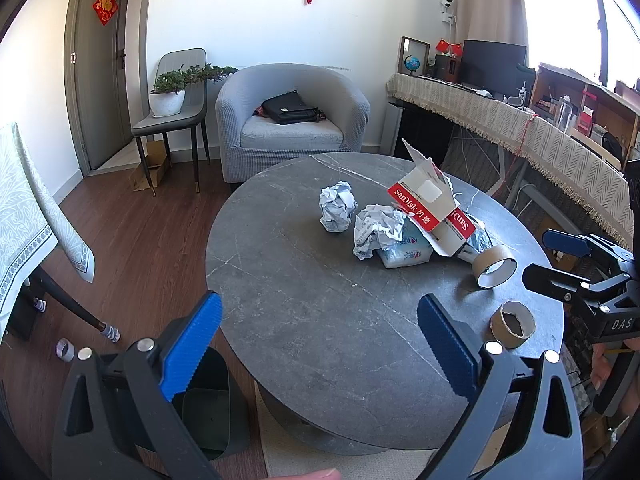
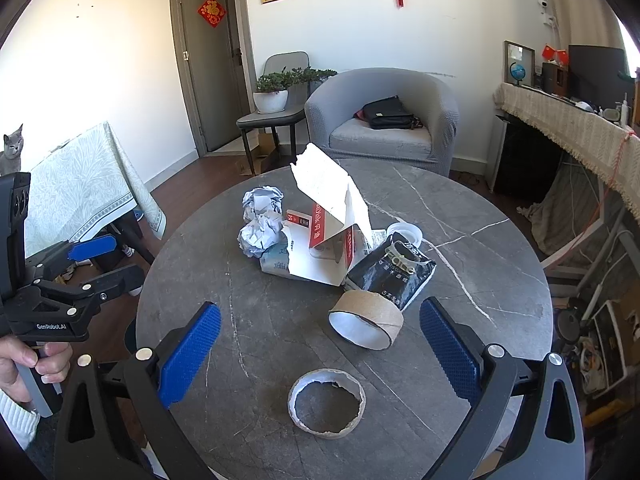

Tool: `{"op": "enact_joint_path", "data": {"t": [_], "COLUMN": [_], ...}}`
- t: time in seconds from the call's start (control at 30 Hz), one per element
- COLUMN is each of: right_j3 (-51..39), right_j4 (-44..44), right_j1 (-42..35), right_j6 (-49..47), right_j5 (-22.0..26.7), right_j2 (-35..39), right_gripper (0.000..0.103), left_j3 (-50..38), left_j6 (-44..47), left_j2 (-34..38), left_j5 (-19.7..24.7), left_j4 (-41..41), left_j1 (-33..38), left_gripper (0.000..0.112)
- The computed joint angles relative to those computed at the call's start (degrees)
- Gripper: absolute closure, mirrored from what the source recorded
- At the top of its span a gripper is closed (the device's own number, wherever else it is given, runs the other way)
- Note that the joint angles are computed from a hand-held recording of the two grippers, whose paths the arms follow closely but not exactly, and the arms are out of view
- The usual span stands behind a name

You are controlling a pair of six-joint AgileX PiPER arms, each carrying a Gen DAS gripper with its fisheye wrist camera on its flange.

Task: Collect trash

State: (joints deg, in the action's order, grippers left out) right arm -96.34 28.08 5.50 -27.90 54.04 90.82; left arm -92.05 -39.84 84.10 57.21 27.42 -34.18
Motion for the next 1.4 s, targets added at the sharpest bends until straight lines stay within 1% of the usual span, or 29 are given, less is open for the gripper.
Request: {"op": "enact_joint_path", "data": {"t": [1.4], "right_j3": [0.3], "right_j4": [0.2], "right_j1": [-0.7], "right_j6": [-0.9], "right_j5": [0.3], "right_j2": [0.0], "right_gripper": [0.003], "left_j3": [0.5], "left_j6": [-0.2], "left_j2": [0.2], "left_j5": [-0.2], "left_j4": [0.5], "left_j1": [-0.3], "left_gripper": [0.013]}}
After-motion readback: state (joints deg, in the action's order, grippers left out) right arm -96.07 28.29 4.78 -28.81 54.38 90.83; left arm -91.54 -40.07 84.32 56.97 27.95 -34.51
